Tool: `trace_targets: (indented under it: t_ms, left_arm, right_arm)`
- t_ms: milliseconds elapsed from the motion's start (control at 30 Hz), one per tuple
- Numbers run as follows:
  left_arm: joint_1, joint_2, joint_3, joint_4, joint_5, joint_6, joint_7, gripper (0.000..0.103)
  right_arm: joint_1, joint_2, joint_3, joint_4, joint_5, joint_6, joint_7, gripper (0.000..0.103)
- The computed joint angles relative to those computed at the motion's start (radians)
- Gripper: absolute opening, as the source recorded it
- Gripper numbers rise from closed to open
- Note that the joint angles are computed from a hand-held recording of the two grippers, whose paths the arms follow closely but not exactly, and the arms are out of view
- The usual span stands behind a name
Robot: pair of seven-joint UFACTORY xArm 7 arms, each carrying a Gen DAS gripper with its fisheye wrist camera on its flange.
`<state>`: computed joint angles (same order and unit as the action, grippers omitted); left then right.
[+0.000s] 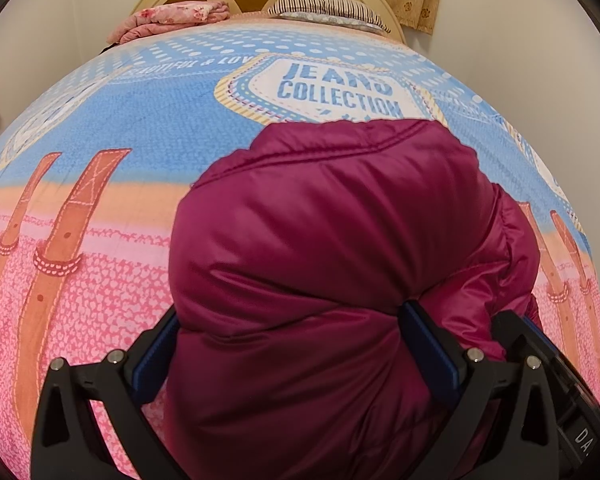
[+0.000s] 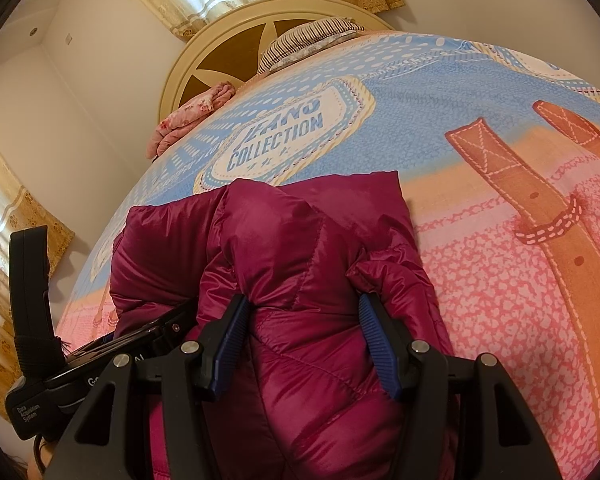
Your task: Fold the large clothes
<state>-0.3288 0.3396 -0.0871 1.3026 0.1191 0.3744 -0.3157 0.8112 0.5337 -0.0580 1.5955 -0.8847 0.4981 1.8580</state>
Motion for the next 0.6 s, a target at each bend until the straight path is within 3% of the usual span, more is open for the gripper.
trace_targets:
  t_ms: [600]
  left_arm:
    - [-0.001,0.001,0.000,0.002,-0.003,0.005,-0.002,0.103]
  right_arm:
    - [0.002,0.003,-0.001,0.005,0.007,0.002,-0.007,0.059]
